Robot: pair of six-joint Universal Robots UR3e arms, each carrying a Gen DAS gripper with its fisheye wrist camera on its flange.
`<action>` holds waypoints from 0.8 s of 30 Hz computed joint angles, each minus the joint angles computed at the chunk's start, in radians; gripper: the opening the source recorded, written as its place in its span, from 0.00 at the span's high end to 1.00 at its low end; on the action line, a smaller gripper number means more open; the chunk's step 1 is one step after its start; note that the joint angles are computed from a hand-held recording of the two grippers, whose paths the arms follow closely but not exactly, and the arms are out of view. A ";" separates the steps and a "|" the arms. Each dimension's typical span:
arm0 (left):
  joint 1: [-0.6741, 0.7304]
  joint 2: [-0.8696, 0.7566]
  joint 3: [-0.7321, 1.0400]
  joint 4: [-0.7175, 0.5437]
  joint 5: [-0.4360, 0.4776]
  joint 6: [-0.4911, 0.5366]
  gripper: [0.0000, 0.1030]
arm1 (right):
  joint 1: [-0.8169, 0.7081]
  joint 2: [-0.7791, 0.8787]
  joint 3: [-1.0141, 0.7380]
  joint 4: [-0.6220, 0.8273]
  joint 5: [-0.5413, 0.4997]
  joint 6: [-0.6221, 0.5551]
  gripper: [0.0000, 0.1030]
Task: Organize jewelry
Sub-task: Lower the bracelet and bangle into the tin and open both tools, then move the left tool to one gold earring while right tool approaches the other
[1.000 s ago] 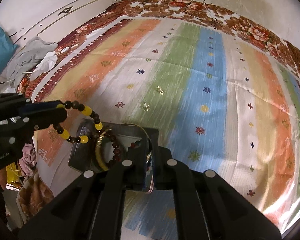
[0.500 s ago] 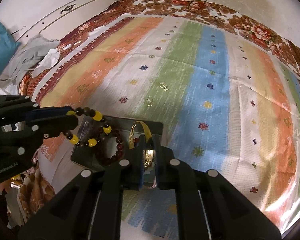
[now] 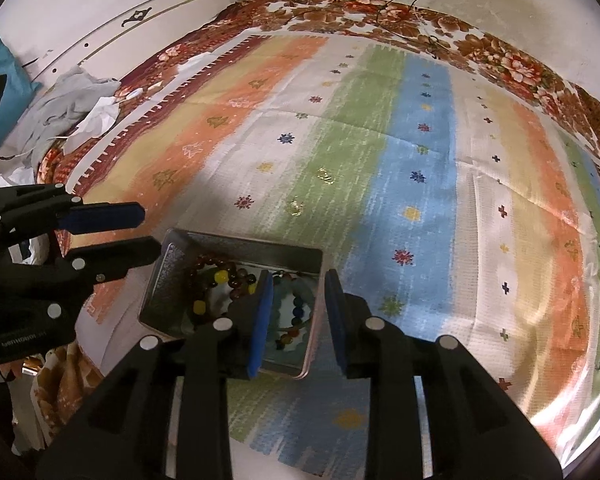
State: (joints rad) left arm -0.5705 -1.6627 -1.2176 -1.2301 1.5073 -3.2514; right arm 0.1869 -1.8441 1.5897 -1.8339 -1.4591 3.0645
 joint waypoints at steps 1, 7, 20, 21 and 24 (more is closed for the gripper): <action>0.001 -0.001 0.003 -0.003 0.001 0.001 0.70 | -0.008 -0.001 0.001 0.001 0.005 -0.005 0.72; 0.015 -0.028 0.033 -0.016 -0.002 0.019 0.63 | -0.048 -0.002 0.015 -0.008 0.008 -0.021 0.68; 0.039 -0.135 0.127 -0.044 -0.011 0.048 0.59 | -0.160 0.060 -0.007 -0.024 0.033 -0.079 0.64; 0.041 -0.146 0.138 -0.047 -0.011 0.049 0.58 | -0.162 0.070 -0.011 -0.028 0.035 -0.081 0.64; 0.048 -0.175 0.168 -0.060 -0.016 0.058 0.57 | -0.172 0.109 -0.031 -0.041 0.043 -0.087 0.60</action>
State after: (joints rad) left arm -0.5226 -1.8378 -1.0496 -1.2903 1.4910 -3.1937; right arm 0.0153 -1.7354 1.5591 -1.8747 -1.4163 2.9776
